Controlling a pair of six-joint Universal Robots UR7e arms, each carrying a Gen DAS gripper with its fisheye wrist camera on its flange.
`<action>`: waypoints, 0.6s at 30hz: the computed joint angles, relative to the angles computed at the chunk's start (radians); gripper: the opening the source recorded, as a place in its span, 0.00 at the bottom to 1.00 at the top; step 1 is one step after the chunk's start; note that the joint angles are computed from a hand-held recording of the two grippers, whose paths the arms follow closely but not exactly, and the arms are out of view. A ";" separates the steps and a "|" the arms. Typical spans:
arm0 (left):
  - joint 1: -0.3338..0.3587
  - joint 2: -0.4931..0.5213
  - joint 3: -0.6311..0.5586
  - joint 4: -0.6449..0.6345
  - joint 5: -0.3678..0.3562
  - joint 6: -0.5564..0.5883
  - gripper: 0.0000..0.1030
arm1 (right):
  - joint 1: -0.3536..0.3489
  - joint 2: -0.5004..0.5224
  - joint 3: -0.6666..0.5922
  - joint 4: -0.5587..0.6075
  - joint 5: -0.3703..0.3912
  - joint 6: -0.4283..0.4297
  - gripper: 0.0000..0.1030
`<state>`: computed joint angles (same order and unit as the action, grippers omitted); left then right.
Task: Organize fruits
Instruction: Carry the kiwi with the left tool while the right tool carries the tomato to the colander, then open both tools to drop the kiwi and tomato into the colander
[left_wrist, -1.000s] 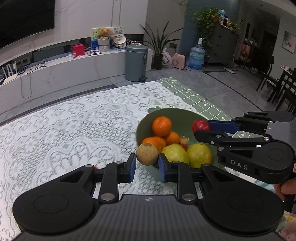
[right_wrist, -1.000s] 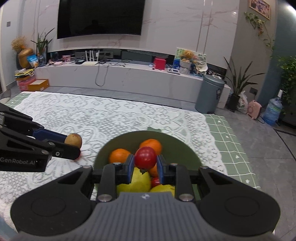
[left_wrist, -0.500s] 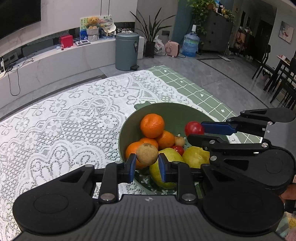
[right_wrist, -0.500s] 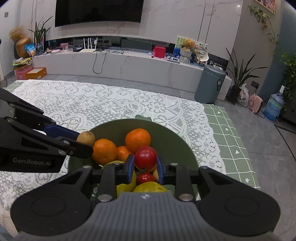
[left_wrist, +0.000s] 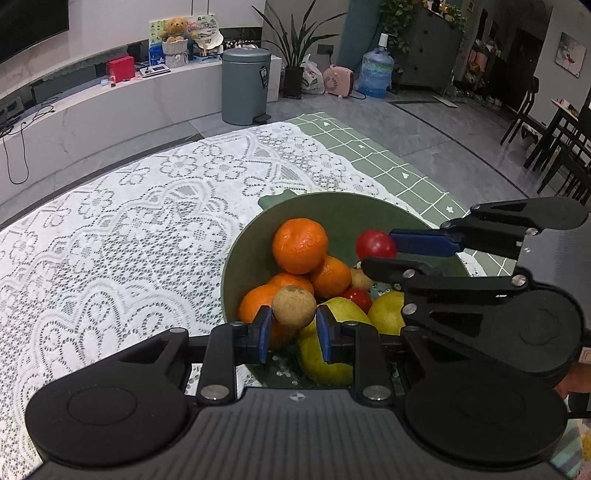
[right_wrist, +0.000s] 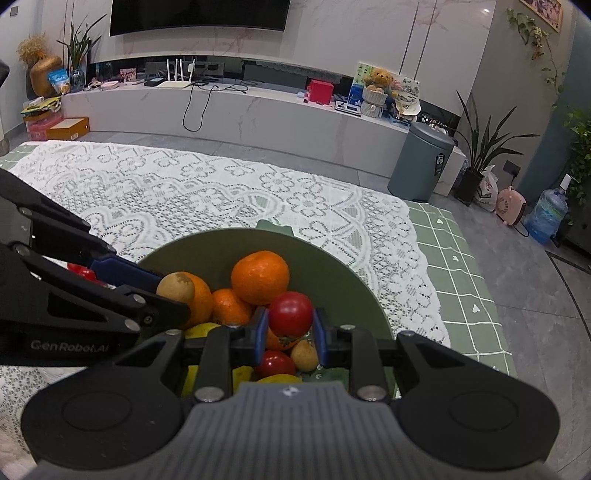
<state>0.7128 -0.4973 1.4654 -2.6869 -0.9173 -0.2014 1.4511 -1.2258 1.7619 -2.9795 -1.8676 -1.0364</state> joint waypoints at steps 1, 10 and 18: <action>0.001 0.002 -0.004 0.000 -0.004 0.001 0.29 | 0.000 0.003 -0.002 0.000 -0.003 -0.002 0.22; 0.002 0.007 -0.004 -0.008 -0.001 0.033 0.30 | -0.008 0.018 -0.006 0.017 -0.028 0.005 0.22; -0.004 0.003 -0.008 0.050 -0.006 0.018 0.30 | -0.009 0.024 -0.007 0.038 -0.048 0.017 0.22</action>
